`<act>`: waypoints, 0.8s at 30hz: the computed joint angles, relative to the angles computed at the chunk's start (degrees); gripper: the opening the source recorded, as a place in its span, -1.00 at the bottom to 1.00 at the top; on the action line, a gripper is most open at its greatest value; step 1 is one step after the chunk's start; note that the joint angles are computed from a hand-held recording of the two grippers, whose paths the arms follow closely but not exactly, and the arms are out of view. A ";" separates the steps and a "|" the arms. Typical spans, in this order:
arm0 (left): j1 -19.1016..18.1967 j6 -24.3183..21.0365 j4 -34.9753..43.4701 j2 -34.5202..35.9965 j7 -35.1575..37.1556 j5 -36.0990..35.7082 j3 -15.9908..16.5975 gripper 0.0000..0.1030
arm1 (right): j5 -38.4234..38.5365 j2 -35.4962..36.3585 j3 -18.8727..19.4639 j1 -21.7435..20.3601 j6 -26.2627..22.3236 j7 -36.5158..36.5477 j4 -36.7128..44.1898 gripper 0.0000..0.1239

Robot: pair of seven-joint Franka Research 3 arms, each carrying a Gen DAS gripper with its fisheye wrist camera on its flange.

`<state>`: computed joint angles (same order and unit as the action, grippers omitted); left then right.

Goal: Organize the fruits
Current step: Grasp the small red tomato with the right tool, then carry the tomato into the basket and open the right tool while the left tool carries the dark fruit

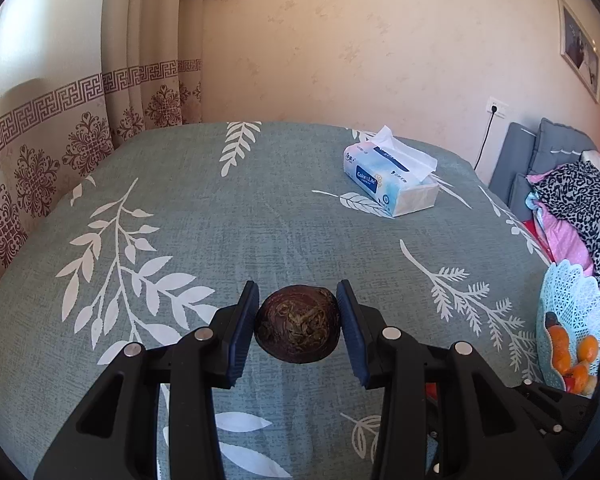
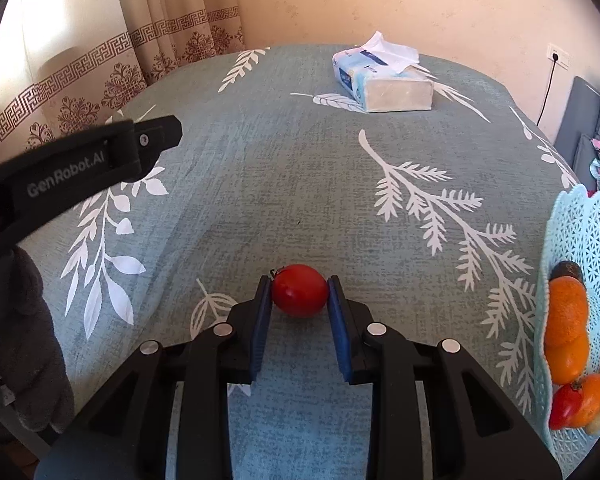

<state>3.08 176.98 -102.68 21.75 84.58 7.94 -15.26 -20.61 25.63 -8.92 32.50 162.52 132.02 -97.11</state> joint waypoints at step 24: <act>1.48 5.27 -6.83 -4.28 2.10 2.89 -4.08 -0.21 | -28.94 -14.50 -4.46 1.21 3.19 30.68 -14.07 -0.53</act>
<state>4.56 182.25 -109.50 17.47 86.68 10.83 -19.34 -49.55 11.14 -13.39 33.71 165.71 162.70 -111.18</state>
